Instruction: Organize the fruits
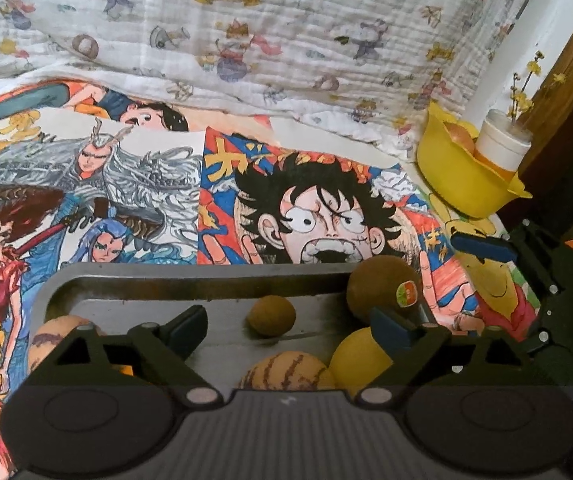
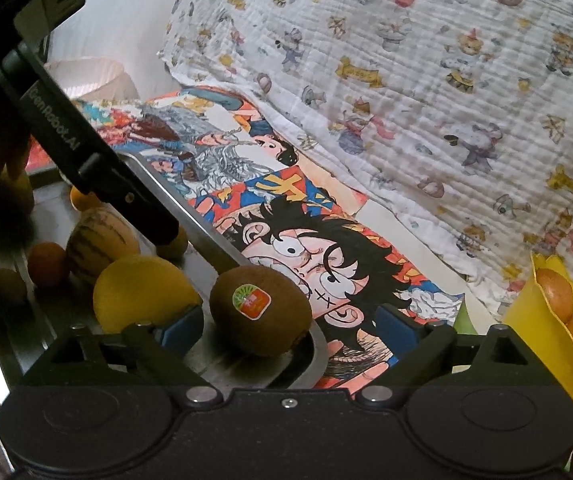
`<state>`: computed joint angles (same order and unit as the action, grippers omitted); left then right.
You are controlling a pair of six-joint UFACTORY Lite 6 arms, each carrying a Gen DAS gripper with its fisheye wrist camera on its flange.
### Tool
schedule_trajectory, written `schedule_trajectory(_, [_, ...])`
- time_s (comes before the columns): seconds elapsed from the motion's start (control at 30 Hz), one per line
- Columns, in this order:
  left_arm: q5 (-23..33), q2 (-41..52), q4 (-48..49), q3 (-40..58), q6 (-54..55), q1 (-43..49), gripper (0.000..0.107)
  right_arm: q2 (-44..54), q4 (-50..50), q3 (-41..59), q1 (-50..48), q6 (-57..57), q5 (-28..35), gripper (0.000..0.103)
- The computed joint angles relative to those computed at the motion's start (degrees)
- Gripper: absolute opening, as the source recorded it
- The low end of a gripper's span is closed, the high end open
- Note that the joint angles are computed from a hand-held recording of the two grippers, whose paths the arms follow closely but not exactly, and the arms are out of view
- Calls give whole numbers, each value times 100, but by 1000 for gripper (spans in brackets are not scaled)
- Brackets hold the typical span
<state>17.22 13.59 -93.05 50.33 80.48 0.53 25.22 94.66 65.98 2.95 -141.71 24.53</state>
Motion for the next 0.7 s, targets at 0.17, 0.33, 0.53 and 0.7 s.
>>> schedule_trajectory(0.17, [-168, -314, -676, -236, 614, -69, 97, -126, 76, -110, -76, 100, 125, 95])
schedule_trajectory(0.33, [-293, -543, -1135, -416, 963, -65, 100, -258, 462, -271, -90, -120, 138, 96])
schedule_trajectory(0.53, [-409, -750, -1830, -663, 1591, -48, 101, -371, 728, -395, -132, -36, 200, 96])
schedule_trajectory(0.7, [-517, -905, -2498, -850, 2201, -69, 102, -470, 833, -501, -148, 118, 264, 99])
